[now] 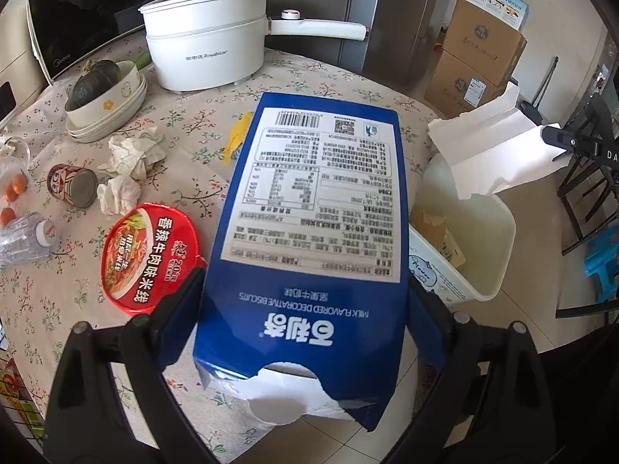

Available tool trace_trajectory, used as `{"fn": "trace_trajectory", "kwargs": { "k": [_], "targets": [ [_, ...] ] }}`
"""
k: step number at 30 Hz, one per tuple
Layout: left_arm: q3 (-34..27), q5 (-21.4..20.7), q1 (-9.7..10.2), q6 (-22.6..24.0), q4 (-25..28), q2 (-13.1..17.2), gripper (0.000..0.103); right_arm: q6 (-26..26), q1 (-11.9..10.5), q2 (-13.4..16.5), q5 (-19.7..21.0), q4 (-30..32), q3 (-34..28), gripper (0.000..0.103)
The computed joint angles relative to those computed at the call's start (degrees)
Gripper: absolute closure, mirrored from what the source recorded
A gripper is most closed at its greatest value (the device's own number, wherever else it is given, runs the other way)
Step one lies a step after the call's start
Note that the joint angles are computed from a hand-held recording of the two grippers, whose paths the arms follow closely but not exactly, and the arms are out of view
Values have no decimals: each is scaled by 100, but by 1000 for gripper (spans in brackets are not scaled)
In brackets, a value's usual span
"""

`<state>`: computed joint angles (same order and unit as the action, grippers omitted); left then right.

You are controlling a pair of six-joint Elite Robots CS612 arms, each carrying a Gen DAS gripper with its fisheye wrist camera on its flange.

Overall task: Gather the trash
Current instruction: 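Carry the blue carton over the white bin and open the left gripper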

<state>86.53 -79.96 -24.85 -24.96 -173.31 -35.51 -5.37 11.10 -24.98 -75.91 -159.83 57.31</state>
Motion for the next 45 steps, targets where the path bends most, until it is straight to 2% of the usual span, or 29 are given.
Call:
{"fn": "trace_trajectory", "kwargs": {
  "k": [4,11,18,21,23,25,34,36,40,45],
  "targets": [
    [-178,-88,-69,122,109,80,9,39,-109,-27,-169,90,115,101],
    [-517,-287,-177,295,321,237,9,59,-233,83,-435,637,41,101],
    [-974,-507,-268,518,595,471,9,116,-307,252,-419,1108,-174,99],
    [-1204,-601,-307,602,790,592,9,235,-334,274,-410,1228,-227,83],
    [-1363,-632,-330,652,948,677,9,307,-349,270,-420,1191,-222,60],
    [-1519,-632,-362,720,1098,761,9,328,-360,253,-484,1095,-180,52],
    [-2252,-702,-449,918,1684,1158,9,344,-405,265,-880,1129,-175,47],
    [-2344,-702,-476,986,1662,1226,9,377,-421,261,-909,1114,-166,47],
    [-2431,-406,-558,1234,1502,1323,4,446,-448,251,-976,1037,-141,42],
    [-2430,-413,-536,1097,1429,1348,1,499,-465,245,-985,1008,-130,39]
  ]
}}
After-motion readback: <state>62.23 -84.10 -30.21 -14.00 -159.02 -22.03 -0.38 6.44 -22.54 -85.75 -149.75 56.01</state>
